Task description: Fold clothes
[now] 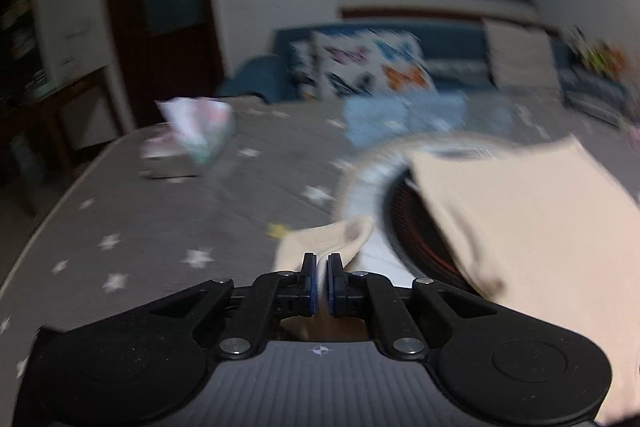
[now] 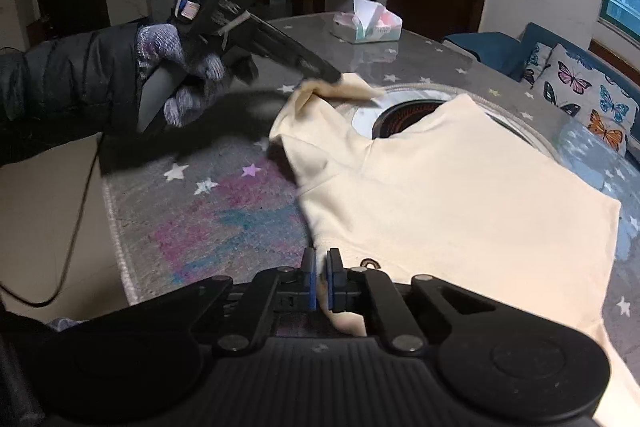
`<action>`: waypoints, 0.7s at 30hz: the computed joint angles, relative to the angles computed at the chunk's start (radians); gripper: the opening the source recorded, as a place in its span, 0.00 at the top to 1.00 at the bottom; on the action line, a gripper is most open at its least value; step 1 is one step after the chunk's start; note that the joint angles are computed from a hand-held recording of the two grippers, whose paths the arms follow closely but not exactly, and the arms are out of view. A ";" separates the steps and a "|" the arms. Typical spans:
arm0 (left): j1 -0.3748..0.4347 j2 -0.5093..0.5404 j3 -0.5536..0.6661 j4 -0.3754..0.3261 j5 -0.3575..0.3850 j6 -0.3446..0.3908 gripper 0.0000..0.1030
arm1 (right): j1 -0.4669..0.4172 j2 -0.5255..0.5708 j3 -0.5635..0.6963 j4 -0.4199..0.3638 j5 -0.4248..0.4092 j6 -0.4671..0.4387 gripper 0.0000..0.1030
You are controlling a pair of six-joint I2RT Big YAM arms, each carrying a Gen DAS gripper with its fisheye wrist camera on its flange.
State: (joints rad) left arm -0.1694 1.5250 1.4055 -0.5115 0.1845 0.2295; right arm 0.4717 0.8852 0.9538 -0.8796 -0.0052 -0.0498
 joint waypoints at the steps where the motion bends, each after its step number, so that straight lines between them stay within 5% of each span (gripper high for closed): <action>1: 0.017 -0.003 -0.001 0.003 0.008 -0.027 0.94 | -0.001 0.002 0.001 -0.014 -0.009 -0.009 0.96; 10: 0.107 -0.021 -0.042 -0.073 0.030 -0.106 0.91 | -0.007 0.011 0.033 -0.054 -0.072 -0.068 0.91; 13: 0.133 -0.026 -0.050 -0.090 0.014 -0.164 0.91 | -0.015 0.032 0.052 -0.010 -0.057 -0.060 0.90; 15: 0.146 -0.033 -0.051 -0.106 0.035 -0.193 0.86 | -0.019 0.059 0.055 0.033 -0.050 -0.034 0.87; 17: 0.158 -0.044 -0.055 -0.113 0.058 -0.223 0.67 | -0.017 0.098 0.057 0.075 -0.030 -0.010 0.84; 21: 0.163 -0.050 -0.051 -0.115 0.066 -0.267 0.58 | -0.005 0.161 0.052 0.124 -0.034 0.024 0.84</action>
State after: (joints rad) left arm -0.0069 1.4747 1.3545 -0.6262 0.2502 -0.0370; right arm 0.4669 1.0461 1.0063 -0.7552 -0.0393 -0.0262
